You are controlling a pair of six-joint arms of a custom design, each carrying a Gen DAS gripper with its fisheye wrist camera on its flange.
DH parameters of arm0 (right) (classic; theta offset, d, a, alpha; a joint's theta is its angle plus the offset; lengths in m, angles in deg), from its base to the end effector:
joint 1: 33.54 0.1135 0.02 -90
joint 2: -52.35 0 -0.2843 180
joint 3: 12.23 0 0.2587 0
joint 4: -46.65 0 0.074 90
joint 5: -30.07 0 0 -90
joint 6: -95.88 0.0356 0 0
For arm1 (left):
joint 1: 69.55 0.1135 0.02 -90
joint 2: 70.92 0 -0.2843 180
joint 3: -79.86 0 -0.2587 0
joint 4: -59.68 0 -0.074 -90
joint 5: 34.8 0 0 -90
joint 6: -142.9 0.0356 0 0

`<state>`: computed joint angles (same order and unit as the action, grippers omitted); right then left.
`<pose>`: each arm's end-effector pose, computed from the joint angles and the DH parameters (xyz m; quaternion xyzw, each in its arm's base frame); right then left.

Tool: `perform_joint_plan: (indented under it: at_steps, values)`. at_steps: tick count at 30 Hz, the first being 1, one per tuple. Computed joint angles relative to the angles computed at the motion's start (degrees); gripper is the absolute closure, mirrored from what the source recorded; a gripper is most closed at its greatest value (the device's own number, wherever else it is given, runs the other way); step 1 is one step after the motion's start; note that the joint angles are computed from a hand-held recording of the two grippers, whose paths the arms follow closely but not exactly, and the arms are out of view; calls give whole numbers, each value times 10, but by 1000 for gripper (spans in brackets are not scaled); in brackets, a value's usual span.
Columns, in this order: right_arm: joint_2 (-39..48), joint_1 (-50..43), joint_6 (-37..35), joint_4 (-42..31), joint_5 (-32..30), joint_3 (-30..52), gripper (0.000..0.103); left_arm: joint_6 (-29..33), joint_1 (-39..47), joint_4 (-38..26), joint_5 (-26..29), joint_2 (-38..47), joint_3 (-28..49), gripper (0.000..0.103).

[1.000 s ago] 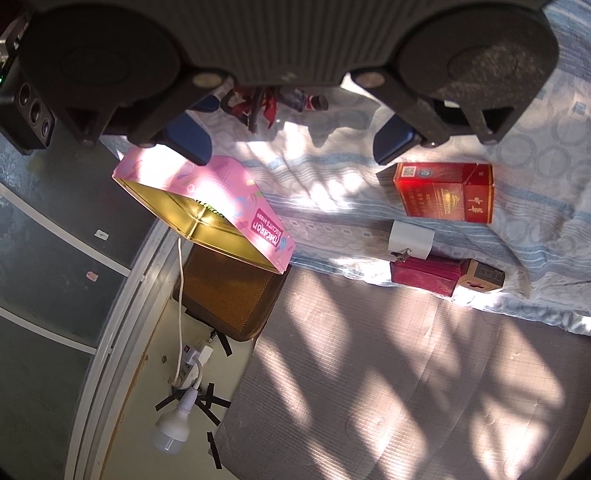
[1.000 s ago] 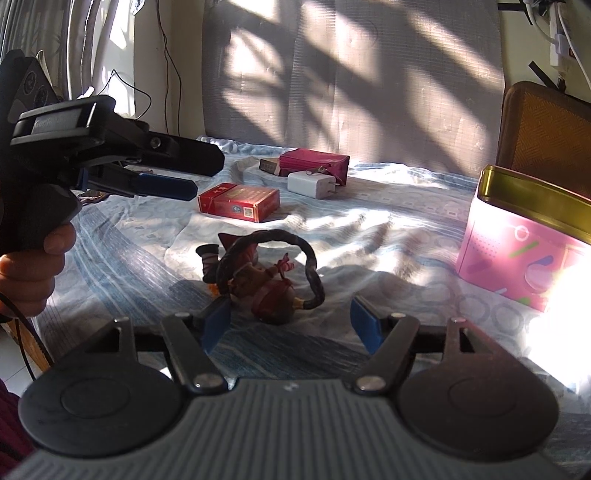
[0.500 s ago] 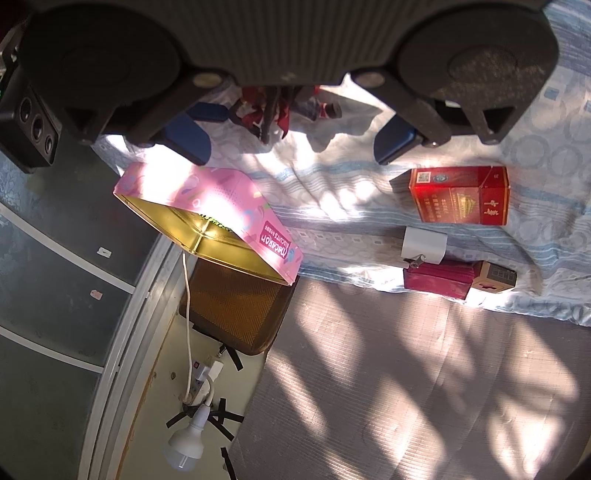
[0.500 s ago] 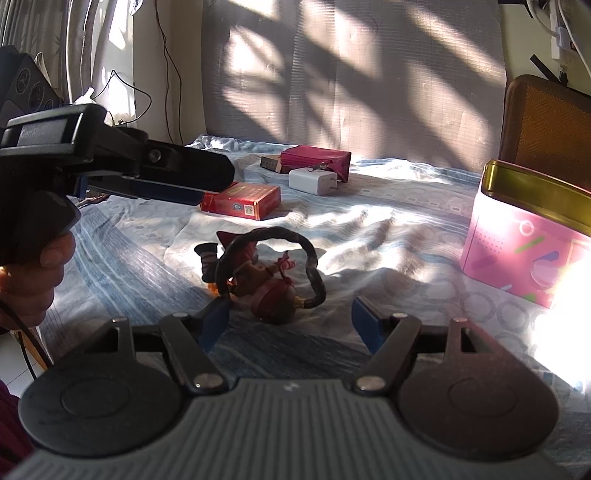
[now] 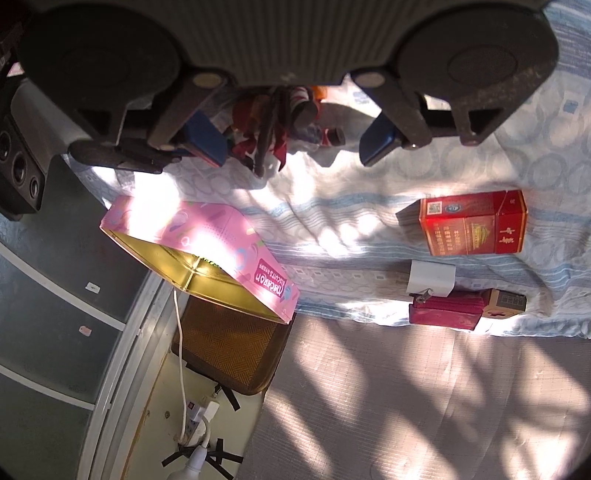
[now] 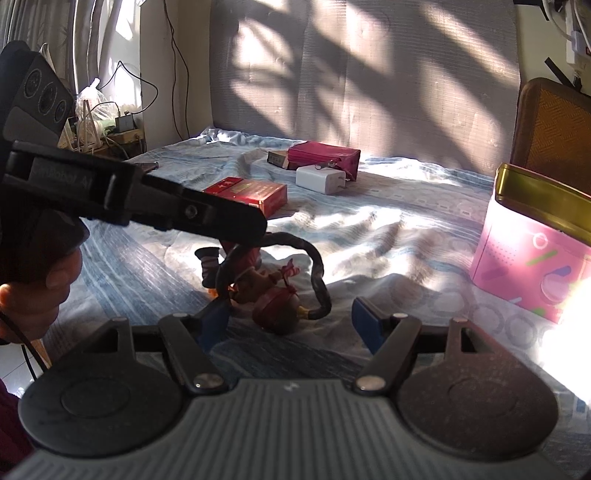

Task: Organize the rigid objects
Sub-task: 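Grasp the red monkey figurine with the left tool and lift it, then carry the red figurine into the pink tin and open the left tool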

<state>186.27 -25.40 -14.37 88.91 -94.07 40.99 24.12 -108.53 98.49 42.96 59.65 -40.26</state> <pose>0.3338 0.0679 -0.0013 -0.3349 0.8032 0.2190 0.4413 0.3023 -0.2350 0.0279 0.0257 0.8703 -0.1919 0.4529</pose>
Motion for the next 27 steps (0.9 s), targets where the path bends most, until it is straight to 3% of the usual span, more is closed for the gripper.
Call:
perform_joint_plan:
  at_steps: [1, 2, 4, 5, 6, 14, 20, 27]
  values:
    - [0, 3, -1, -22, 1, 12, 28, -6, 3, -17, 11, 7, 11, 41]
    - [-1, 6, -7, -54, -2, 26, 28, -16, 8, -31, 24, 12, 21, 44]
    - [2, 9, -9, -51, -1, 31, 41, -38, 16, -19, 48, 19, 23, 51]
    - [0, 12, -10, -49, 6, 30, 54, -37, 15, -23, 41, 17, 26, 52]
    - [1, 11, -5, -42, 3, 29, 56, -28, 13, -27, 33, 10, 27, 54]
    - [4, -20, 62, 117, 15, 5, 57, 51, 10, -102, 30, -15, 127, 53]
    - [-7, -80, 87, 134, 36, 40, 57, 115, 5, -202, 58, 45, 320, 51]
    - [22, -136, 92, 57, 58, 140, 57, 130, 0, -375, 81, 198, 633, 49]
